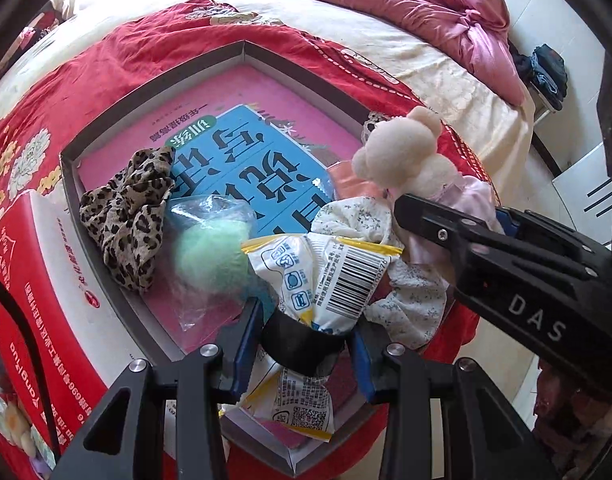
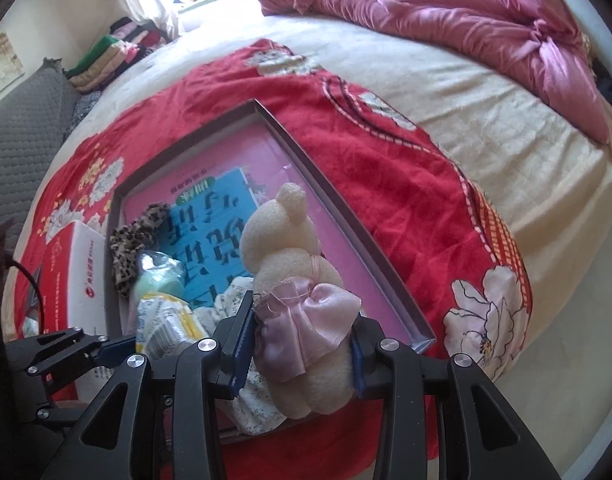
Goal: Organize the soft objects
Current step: 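Lower the snack bag and teddy bear over the pink tray with both tools, then open the right tool to drop the teddy bear while the left tool drops the snack bag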
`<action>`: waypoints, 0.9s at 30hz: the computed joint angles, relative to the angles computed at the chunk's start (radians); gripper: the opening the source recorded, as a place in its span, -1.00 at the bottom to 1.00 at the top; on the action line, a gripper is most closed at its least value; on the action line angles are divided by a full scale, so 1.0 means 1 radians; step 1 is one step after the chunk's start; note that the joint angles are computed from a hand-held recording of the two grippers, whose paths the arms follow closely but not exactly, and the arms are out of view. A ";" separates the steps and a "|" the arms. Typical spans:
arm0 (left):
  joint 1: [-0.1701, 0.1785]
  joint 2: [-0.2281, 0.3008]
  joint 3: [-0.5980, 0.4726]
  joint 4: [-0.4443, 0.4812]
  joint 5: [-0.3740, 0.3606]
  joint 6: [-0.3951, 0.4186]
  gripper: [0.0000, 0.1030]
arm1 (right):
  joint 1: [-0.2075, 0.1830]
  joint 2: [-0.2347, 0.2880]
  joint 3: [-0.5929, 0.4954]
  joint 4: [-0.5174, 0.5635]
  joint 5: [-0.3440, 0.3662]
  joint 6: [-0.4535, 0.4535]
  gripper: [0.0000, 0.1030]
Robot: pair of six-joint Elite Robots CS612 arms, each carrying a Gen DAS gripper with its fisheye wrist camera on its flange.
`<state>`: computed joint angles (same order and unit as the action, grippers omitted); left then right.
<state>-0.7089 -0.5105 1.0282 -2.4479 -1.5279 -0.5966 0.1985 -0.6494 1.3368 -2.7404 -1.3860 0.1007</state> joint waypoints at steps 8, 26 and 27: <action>0.000 0.006 -0.008 0.010 -0.009 0.011 -0.20 | 0.001 0.011 -0.010 0.000 -0.012 0.020 -0.11; 0.001 -0.002 -0.001 0.004 -0.014 0.026 -0.19 | 0.006 -0.016 0.023 -0.061 -0.064 0.028 0.11; 0.001 -0.003 0.000 0.001 -0.012 0.026 -0.18 | 0.007 -0.018 0.025 -0.062 -0.069 0.028 0.11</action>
